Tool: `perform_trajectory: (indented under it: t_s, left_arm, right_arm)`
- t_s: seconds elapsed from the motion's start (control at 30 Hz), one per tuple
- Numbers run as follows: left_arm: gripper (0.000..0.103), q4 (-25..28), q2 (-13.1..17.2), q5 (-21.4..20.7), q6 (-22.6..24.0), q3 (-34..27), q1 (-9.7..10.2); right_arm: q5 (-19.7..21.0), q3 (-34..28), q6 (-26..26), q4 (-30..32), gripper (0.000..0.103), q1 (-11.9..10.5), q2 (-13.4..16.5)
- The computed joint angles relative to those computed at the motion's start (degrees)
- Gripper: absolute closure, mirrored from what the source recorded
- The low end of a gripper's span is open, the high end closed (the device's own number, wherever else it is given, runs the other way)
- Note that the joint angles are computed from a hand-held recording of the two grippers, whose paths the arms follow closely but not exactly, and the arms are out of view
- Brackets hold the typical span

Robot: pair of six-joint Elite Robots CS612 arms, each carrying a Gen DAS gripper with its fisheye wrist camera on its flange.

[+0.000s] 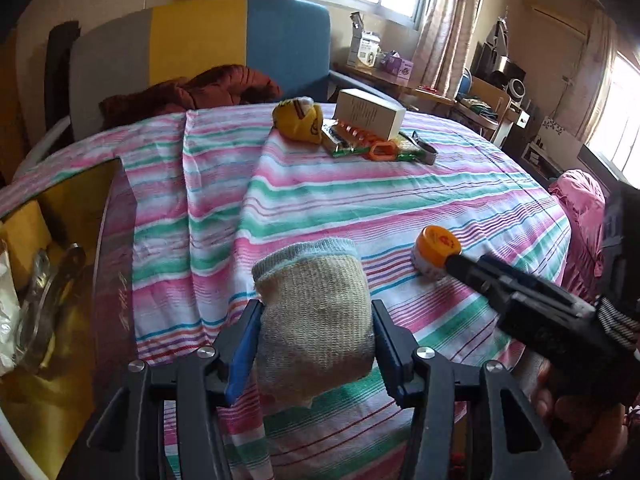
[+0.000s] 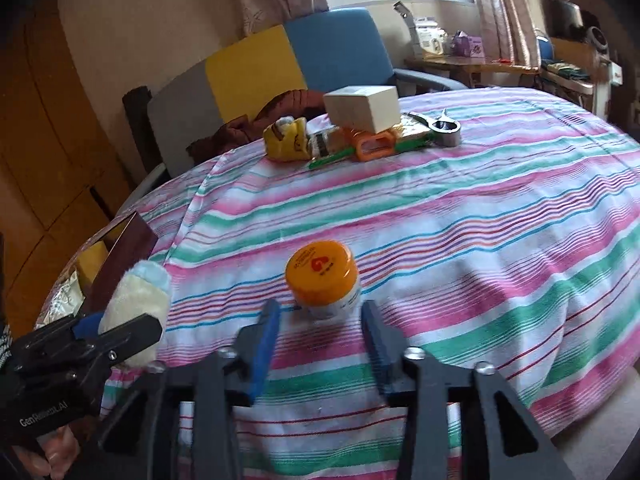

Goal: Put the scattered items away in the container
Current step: 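Carry the beige sock and orange jar over the gold tray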

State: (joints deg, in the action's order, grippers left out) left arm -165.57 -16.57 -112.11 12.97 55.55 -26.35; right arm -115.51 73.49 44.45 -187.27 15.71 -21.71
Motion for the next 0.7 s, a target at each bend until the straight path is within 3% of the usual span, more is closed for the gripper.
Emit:
perform_trajectory:
  t_s: [0.03, 0.07, 0.17, 0.2, 0.27, 0.3, 0.5, 0.7]
  left_arm:
    - [0.049, 0.63, 0.26, 0.09, -0.37, -0.40, 0.00]
    - [0.049, 0.84, 0.51, 0.01, -0.76, -0.72, 0.01]
    - [0.049, 0.30, 0.72, 0.00, -0.53, -0.89, -0.07]
    - [0.049, 0.19, 0.73, -0.05, -0.34, -0.84, -0.06]
    - [0.049, 0.15, 0.76, -0.50, -0.29, -0.86, 0.04]
    - [0.049, 0.27, 0.78, -0.69, -0.37, -0.94, 0.09]
    - [0.049, -0.26, 0.43, -1.15, -0.57, -0.49, 0.34]
    - [0.050, -6.83, -1.45, -1.46, -1.26, 2.67, 1.31]
  right_arm:
    - [-1.68, -0.09, -0.34, -0.49, 0.038, 0.14, 0.01]
    - [-2.88, -0.40, -1.22, -0.76, 0.038, 0.18, 0.10]
    - [-1.45, -2.74, -5.26, 3.50, 0.039, -0.51, 0.47]
    - [-0.99, -3.74, -6.28, 5.07, 0.040, -0.69, 0.82]
    - [0.74, -5.03, -6.69, 7.34, 0.059, -1.02, 1.39]
    - [1.00, -5.40, -6.17, 8.27, 0.059, -1.09, 1.58]
    - [3.32, -4.37, -4.41, 6.64, 0.060, -0.77, 0.94]
    - [7.05, -5.03, -5.46, 3.76, 0.060, 0.08, 0.63]
